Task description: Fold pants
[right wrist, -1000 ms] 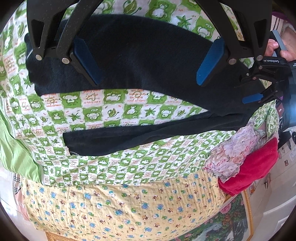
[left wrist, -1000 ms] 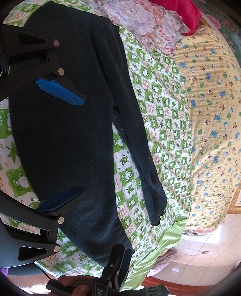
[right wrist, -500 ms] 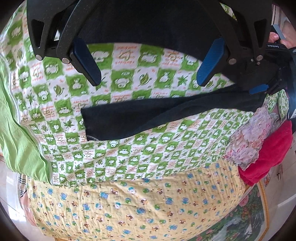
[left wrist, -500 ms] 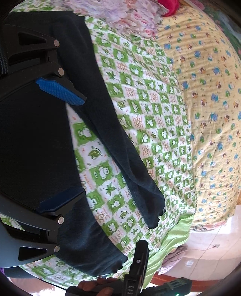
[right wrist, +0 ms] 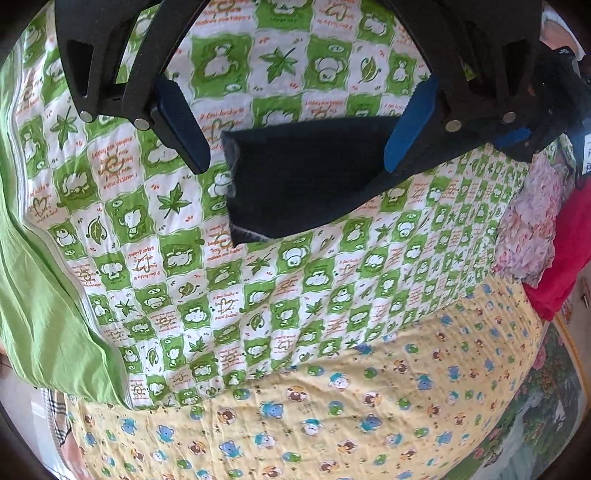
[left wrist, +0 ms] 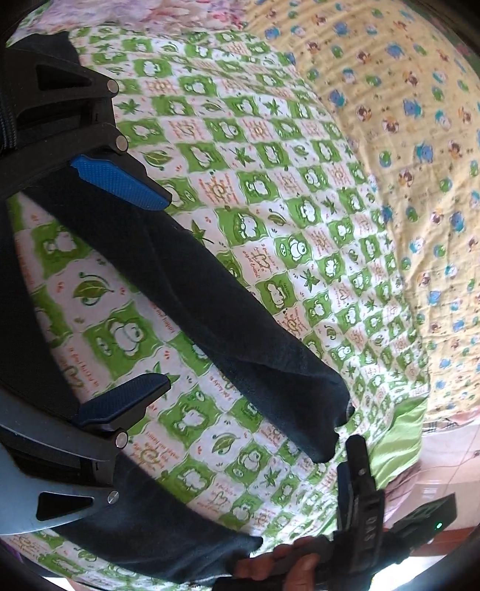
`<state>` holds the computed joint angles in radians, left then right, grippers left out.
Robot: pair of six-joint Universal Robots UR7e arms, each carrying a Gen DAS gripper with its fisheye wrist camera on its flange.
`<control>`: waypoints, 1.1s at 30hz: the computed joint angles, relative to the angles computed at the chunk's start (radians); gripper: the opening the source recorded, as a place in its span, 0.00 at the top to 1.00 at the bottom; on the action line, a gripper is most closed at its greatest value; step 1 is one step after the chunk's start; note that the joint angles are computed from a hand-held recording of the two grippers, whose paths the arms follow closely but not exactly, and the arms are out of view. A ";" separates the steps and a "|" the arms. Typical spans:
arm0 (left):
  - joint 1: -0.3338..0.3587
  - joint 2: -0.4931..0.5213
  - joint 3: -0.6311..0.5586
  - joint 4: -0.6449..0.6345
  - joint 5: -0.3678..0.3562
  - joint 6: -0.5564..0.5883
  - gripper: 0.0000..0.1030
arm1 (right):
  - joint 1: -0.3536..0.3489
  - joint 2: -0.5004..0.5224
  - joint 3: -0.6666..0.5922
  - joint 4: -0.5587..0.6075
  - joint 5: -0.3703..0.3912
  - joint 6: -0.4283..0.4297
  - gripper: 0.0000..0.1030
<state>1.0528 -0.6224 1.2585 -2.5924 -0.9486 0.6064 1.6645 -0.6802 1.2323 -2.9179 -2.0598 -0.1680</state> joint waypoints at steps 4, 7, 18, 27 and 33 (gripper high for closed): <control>0.007 0.051 -0.067 0.029 0.033 0.034 0.12 | -0.029 0.047 -0.120 0.089 0.004 0.034 0.18; 0.014 0.077 -0.111 0.071 0.061 0.024 0.12 | -0.052 0.087 -0.216 0.167 0.009 0.062 0.26; 0.032 0.070 -0.166 0.214 0.000 -0.042 0.69 | -0.087 0.070 -0.208 0.176 0.175 0.084 0.91; 0.020 -0.085 -0.009 0.254 -0.116 -0.139 0.79 | -0.073 -0.098 0.068 0.016 0.304 0.045 0.93; 0.001 -0.164 0.115 0.206 -0.123 -0.145 0.84 | -0.068 -0.201 0.229 -0.031 0.319 0.028 0.93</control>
